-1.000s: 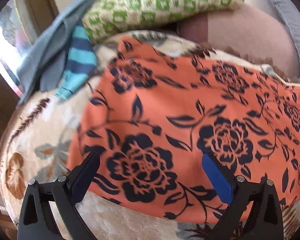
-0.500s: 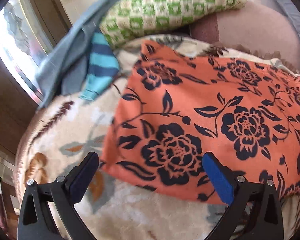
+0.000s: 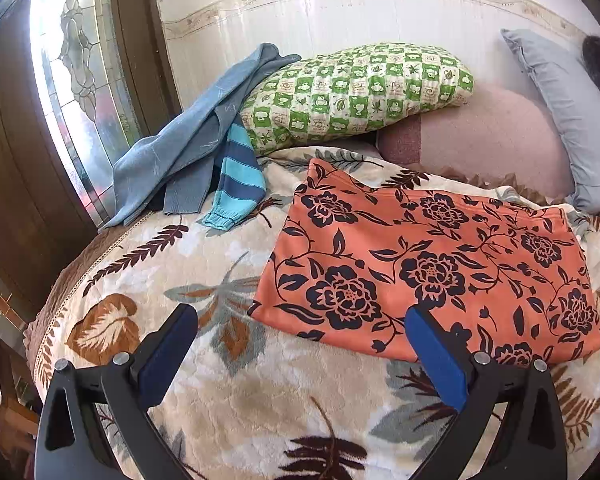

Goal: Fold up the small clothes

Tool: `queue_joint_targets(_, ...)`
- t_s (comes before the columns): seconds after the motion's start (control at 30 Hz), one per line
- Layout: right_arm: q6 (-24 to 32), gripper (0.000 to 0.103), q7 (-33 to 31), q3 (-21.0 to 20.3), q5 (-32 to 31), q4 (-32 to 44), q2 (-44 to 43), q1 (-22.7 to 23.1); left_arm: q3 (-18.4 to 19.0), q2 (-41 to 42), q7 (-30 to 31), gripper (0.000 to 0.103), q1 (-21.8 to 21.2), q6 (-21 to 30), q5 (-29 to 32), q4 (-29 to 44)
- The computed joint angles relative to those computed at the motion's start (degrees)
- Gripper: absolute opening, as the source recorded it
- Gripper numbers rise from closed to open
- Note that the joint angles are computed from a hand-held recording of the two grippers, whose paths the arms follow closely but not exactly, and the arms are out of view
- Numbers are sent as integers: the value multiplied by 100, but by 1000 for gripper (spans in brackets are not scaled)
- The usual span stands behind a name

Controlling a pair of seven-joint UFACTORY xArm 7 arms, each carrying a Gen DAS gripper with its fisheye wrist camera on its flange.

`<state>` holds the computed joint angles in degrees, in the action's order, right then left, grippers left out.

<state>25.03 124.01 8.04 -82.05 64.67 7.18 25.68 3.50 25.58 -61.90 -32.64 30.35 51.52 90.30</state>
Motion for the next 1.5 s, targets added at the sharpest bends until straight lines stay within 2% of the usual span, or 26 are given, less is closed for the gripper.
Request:
queue_joint_targets(0.07,127,55,437,54,-243,-294,-139,76,43,-118,-85,103,-56,-43,193,-153)
queue_joint_targets(0.13,-38,55,6,132,199,-291,-57,-57,83,-201,-218,103,-112,0,461,-254)
queue_joint_targets(0.17,-24,55,-68,70,196,-255,-29,1,55,-207,-230,103,-87,37,490,-256)
queue_joint_targets(0.23,118,55,-186,63,235,-198,10,41,-40,-181,-181,103,24,28,362,-228)
queue_joint_targets(0.33,-106,55,56,-3,81,-106,125,27,-82,-96,-101,103,78,35,227,-142)
queue_joint_targets(0.47,11,55,-471,-41,355,131,347,107,-27,53,1,103,9,132,284,42)
queue_joint_targets(0.67,-122,55,-629,-217,462,349,529,189,44,269,171,103,-15,167,176,313)
queue_joint_targets(0.93,-169,55,-1251,-390,885,631,750,261,82,567,601,103,-15,184,-146,662)
queue_joint_targets(1.03,-173,55,-1641,-415,1483,602,815,189,-277,894,1575,103,249,347,-1005,1006)
queue_joint_targets(1.13,-295,55,-2111,-466,2415,481,896,34,-603,1426,2449,103,456,985,-2029,1667)
queue_joint_targets(1.23,-505,55,-2314,-597,3136,260,916,-77,-498,1735,2647,103,401,1272,-2452,2059)
queue_joint_targets(1.27,-611,55,-2528,-585,3487,193,949,-166,-452,1823,2719,103,378,1345,-2564,2177)
queue_joint_targets(1.33,-862,55,-3309,-278,4505,94,1139,-587,-351,2063,2903,103,319,1627,-2770,2514)
queue_joint_targets(1.37,-1055,55,-3412,-364,4706,23,1143,-560,-320,2168,2984,103,303,1731,-2865,2652)
queue_joint_targets(1.43,-1053,56,-3519,-495,4786,3,1078,-424,-282,2198,3039,103,304,1715,-3034,2681)
queue_joint_targets(1.5,-1198,56,-3455,-715,4780,-84,1014,-244,-239,2051,3027,103,338,1492,-3129,2474)
